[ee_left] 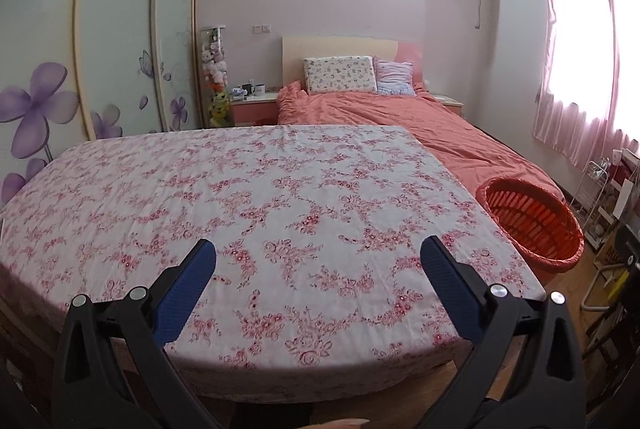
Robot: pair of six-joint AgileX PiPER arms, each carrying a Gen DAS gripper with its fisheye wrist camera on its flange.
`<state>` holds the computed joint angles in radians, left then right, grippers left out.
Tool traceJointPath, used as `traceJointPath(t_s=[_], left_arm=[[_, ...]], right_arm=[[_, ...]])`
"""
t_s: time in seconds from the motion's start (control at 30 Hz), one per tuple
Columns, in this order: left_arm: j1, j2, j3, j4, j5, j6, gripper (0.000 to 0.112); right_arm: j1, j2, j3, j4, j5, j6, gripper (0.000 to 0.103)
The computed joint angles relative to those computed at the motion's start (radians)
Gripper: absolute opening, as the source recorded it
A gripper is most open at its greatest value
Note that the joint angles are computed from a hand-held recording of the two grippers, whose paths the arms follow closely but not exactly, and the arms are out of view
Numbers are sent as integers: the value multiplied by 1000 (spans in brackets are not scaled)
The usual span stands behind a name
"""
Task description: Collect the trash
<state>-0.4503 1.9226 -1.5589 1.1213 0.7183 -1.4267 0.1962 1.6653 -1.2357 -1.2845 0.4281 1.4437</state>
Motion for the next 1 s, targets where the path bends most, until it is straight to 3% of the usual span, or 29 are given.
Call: traceJointPath(t_s=[0.17,0.33,0.7,1.0], left_arm=[[-5,-11,22,-9,-12,7,101],[-10,-19,36,-16,-24,11,101],[-14,-35,53,-16,-21,3,101],[-32,-39,45,14,15,-13,101]], right_arm=[[-10,7,-23,217,11,-187,99],[-12,23,-39,330,29,-293,99],[-12,14,-40,415,11,-380,99],[-2,1,-29,358,27,-317,99]])
